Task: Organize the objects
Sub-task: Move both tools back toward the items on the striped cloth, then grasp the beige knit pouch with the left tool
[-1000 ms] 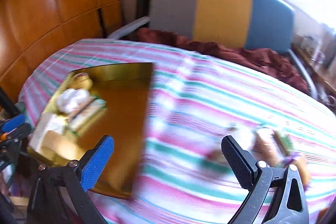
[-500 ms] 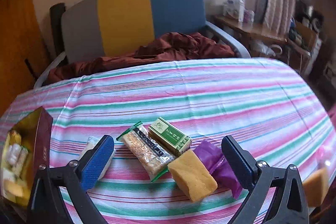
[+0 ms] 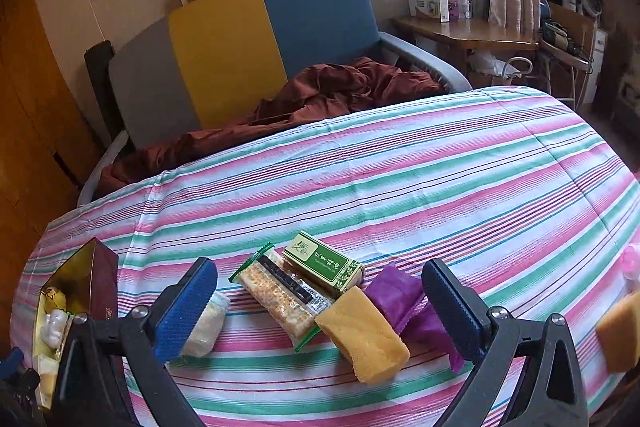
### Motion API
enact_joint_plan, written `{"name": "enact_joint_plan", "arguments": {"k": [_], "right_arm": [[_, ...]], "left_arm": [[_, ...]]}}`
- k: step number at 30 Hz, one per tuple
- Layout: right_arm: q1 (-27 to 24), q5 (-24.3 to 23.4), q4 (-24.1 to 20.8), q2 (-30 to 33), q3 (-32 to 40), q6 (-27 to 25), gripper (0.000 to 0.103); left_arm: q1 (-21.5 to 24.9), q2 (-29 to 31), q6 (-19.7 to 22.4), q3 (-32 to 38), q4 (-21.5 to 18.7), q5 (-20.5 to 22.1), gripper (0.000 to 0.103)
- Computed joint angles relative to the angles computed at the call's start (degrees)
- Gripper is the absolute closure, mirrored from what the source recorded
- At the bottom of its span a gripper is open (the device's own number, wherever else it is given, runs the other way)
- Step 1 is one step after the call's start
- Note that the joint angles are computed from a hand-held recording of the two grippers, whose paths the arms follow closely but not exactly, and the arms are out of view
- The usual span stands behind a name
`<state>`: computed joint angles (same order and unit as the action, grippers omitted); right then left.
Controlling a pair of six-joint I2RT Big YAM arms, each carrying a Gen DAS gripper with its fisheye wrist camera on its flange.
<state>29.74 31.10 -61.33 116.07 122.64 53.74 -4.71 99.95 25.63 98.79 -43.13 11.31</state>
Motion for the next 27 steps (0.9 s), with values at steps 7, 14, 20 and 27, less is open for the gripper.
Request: {"name": "enact_joint_plan", "arguments": {"k": [7,14,20,27], "right_arm": [[-0.83,-0.7,1.38,-2.1,-3.55,3.8,0.0],[-2.13,-2.77,4.7,-5.39,-9.16,9.41,0.0],[-2.79,-4.34,6.73,-6.75,-11.68,11.72,0.0],[-3.17,-5.02,8.43,-7.42,-12.96,11.87,0.0]], "left_arm": [[-2.46,2.16,0.54,2.64,-2.96,1.09,0.059],[-5.46,4.84,1.05,5.22,-6.27,1.89,0.059],[-7.83,9.84,1.03,11.47,-12.88,2.38,0.059],[-9.48,18.68,-4.08,25.32,-21.08,6.47,0.058]]}}
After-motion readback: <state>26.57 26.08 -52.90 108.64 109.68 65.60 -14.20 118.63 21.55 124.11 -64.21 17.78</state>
